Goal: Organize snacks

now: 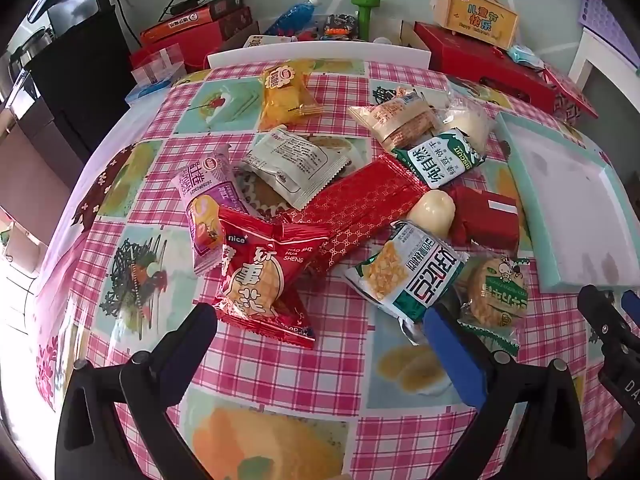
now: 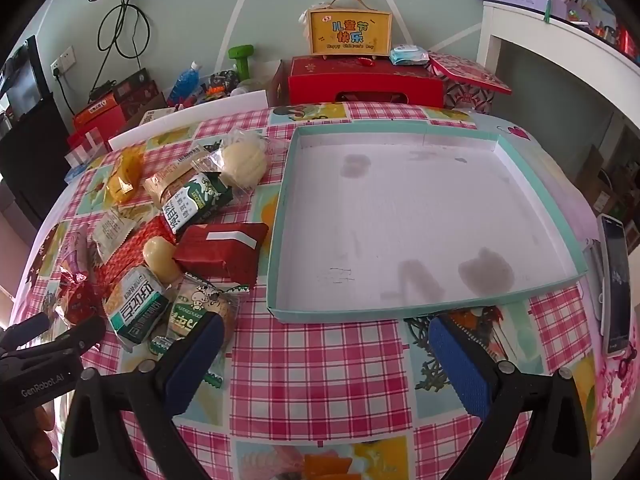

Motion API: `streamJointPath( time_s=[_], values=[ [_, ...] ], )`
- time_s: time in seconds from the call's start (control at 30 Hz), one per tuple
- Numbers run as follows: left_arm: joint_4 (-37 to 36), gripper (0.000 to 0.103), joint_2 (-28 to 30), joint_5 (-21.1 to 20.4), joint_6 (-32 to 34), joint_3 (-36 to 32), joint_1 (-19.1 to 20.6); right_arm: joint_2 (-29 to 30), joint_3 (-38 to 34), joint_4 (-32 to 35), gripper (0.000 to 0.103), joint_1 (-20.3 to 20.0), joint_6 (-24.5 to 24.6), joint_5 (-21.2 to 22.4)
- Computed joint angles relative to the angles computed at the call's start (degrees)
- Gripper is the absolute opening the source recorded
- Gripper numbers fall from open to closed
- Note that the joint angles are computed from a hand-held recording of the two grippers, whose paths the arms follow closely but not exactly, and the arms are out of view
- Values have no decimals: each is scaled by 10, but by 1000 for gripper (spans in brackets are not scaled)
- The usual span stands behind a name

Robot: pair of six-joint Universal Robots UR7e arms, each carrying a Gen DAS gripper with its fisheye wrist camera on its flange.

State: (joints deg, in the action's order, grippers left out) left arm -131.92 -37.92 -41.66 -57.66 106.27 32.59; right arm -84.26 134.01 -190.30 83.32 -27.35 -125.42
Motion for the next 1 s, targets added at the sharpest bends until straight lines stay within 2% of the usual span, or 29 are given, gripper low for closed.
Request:
streamJointPath(
  time_s=[1.0],
  values=[
    [1, 103, -1, -1, -6, 1, 4, 4, -1, 4, 103, 0, 0, -7]
  ],
)
